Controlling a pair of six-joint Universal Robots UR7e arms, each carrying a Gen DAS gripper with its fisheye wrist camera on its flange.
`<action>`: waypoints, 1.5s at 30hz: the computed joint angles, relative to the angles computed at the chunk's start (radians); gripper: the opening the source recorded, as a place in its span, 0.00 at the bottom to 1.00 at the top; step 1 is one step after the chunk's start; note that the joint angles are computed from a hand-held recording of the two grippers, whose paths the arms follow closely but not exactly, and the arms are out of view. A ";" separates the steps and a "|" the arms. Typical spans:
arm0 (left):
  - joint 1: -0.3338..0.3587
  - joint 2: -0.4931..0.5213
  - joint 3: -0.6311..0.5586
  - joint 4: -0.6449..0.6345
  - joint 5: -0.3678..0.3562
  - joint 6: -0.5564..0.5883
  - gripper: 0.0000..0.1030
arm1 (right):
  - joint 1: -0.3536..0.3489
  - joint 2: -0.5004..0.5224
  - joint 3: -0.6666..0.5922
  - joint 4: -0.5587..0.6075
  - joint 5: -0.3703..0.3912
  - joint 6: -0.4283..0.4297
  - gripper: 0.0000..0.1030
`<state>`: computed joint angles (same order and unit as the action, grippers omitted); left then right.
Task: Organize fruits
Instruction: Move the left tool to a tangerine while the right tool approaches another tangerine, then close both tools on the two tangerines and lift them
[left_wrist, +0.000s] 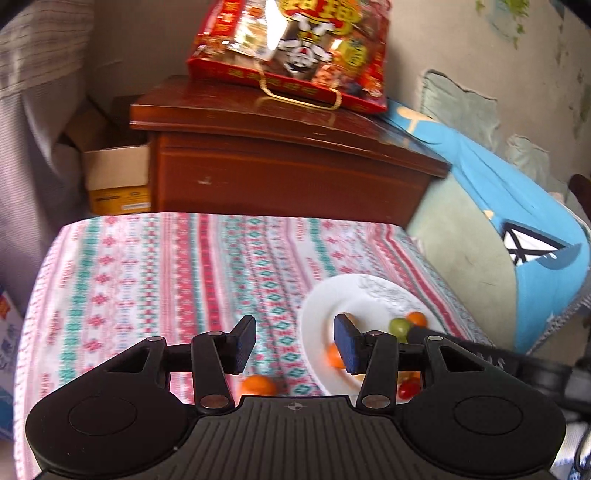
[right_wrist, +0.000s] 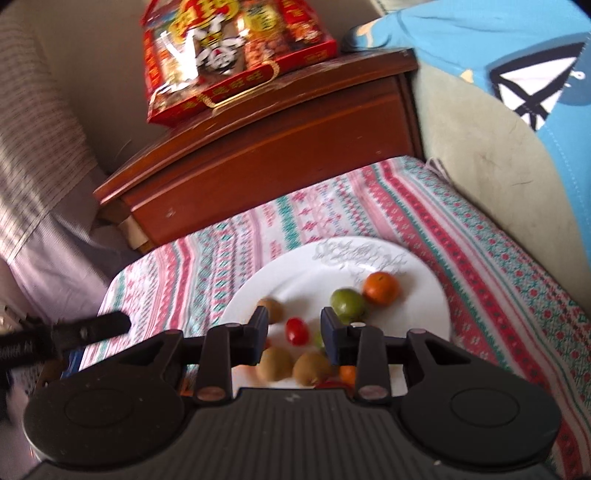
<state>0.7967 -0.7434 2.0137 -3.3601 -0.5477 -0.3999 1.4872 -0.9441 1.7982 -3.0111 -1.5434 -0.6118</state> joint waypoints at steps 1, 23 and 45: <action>0.000 -0.008 0.007 0.005 0.003 -0.016 0.44 | 0.001 -0.004 0.007 0.009 0.004 -0.006 0.32; 0.037 -0.072 0.054 0.207 0.053 -0.253 0.45 | 0.028 -0.019 0.095 0.157 0.011 -0.159 0.32; 0.067 -0.051 0.042 0.253 0.022 -0.262 0.45 | 0.049 0.049 0.119 0.038 -0.054 -0.268 0.30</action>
<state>0.8636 -0.7947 2.0561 -3.1068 -0.5257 -0.6622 1.5360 -0.8948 1.9171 -2.9734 -1.5974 -0.8802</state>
